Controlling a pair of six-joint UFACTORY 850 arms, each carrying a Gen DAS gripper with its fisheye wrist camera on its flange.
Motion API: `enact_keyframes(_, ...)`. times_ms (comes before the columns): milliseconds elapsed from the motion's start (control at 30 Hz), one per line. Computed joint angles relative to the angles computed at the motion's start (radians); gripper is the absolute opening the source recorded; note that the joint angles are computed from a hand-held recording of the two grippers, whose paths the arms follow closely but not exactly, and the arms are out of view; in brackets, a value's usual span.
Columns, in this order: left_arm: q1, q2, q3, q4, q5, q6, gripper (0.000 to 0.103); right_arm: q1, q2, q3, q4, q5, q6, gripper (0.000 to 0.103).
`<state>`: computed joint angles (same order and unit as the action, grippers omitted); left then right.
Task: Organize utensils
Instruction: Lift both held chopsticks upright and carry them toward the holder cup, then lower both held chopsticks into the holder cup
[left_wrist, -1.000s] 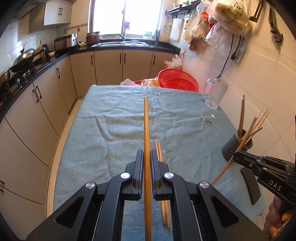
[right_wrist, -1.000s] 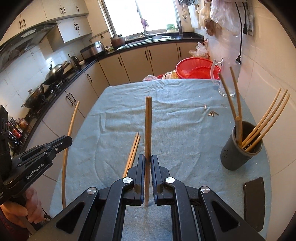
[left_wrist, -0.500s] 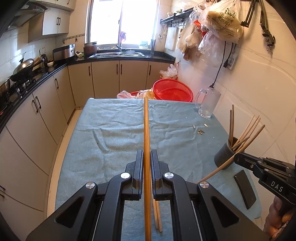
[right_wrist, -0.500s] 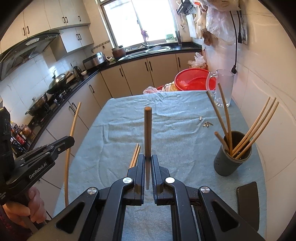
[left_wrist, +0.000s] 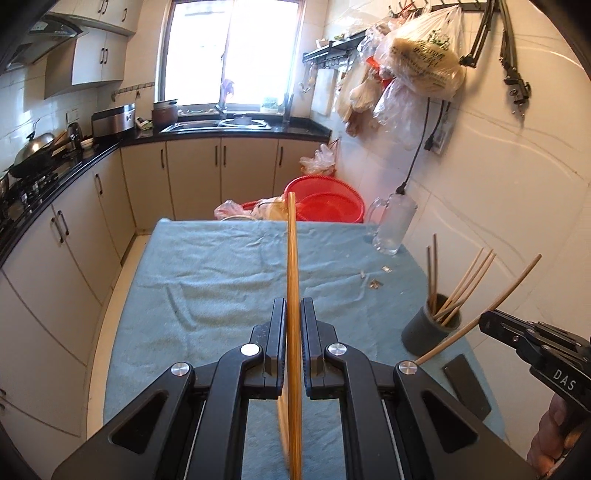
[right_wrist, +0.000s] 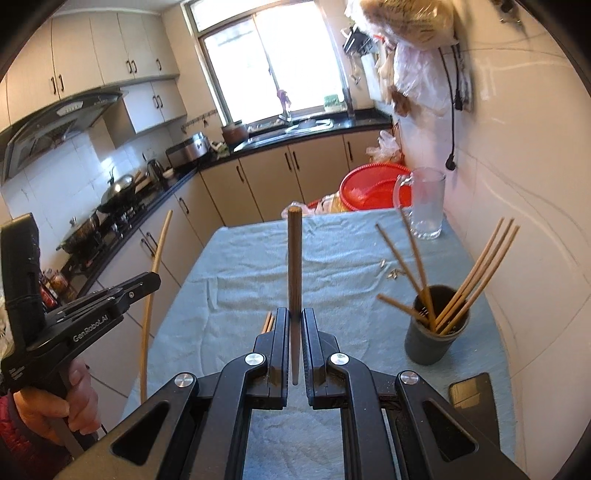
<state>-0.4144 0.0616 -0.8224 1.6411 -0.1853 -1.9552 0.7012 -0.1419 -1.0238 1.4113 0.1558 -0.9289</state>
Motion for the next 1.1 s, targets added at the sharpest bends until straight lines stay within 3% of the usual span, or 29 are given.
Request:
enact_keyframes(167,-0.023,-0.02,-0.055,0.017,0.017,-0.003,0.007,-0.015,0.083,0.051,-0.159,0.027,0.166,0.007)
enact_keyframes(333,-0.049,-0.061,-0.148,0.047,0.059,-0.028,0.007,-0.037,0.179,0.102,-0.206,0.064,0.221,0.007)
enact_keyframes(667,-0.121,-0.188,-0.353,0.048,0.116,-0.051,0.007,-0.112,0.322,0.186,-0.096,0.135,0.133,0.007)
enact_keyframes(833,-0.167,-0.287,-0.472,-0.094,0.084,0.06,0.007,-0.161,0.344,0.208,-0.102,0.136,0.133,0.007)
enact_keyframes(933,-0.198,-0.349,-0.546,-0.26,0.038,0.204,0.007,-0.194,0.337,0.208,-0.145,0.117,0.17,0.007)
enact_keyframes(1100,-0.236,-0.44,-0.632,-0.253,-0.046,0.178,0.007,-0.267,0.29,0.189,-0.283,0.059,0.289,0.007)
